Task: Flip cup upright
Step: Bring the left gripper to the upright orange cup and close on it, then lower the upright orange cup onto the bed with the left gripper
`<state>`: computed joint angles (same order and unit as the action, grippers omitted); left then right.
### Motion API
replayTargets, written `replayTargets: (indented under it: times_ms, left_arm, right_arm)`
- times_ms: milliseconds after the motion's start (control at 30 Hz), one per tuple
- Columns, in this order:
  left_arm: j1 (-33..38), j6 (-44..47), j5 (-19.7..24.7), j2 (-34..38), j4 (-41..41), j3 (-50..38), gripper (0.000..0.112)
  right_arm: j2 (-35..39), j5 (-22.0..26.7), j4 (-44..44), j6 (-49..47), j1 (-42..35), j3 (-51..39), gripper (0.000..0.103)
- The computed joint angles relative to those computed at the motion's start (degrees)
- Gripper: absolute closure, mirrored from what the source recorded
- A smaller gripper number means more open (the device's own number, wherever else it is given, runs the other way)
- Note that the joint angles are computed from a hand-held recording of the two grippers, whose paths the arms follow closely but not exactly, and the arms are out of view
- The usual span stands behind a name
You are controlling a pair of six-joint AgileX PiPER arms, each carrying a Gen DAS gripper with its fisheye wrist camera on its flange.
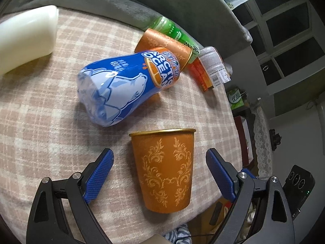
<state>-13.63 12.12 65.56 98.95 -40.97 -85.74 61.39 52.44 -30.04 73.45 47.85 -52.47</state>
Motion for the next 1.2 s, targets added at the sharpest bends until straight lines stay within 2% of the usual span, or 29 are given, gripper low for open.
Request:
replayTargets:
  times_ms: [267,400,533,667,933,1100,1200]
  left_arm:
    - [-1.2,-1.1,1.6,2.5,1.2,-2.2,0.023]
    - [-1.1,-1.0,2.5,3.5,1.3,-3.1,0.029]
    - [-1.5,-0.9,2.9,3.7,1.6,-3.4,0.047]
    - [-2.2,0.1,1.7,2.7,2.0,-2.3,0.046]
    - [-3.8,1.7,-2.9,-1.7,4.0,1.3,0.047]
    - [-5.8,2.3,-8.4,-4.7,6.2,3.3,0.047]
    - [-8.8,1.3,-15.5,-6.7,10.5,5.4,0.047]
  right_arm:
    - [0.0,0.4,-1.6,2.1,0.5,0.9,0.018]
    - [-0.3,-0.5,-1.0,2.1,-0.7,1.6,0.018]
    - [-0.5,-0.4,-1.2,2.3,-1.0,1.8,0.018]
    - [-0.9,-0.7,-1.1,2.6,-1.6,2.3,0.018]
    - [-1.4,-1.2,-1.1,3.1,-2.0,3.1,0.018]
    - [-1.7,-1.6,-1.5,4.4,-1.7,3.7,0.018]
    - [-1.8,-2.0,-1.2,4.4,-1.9,4.1,0.018]
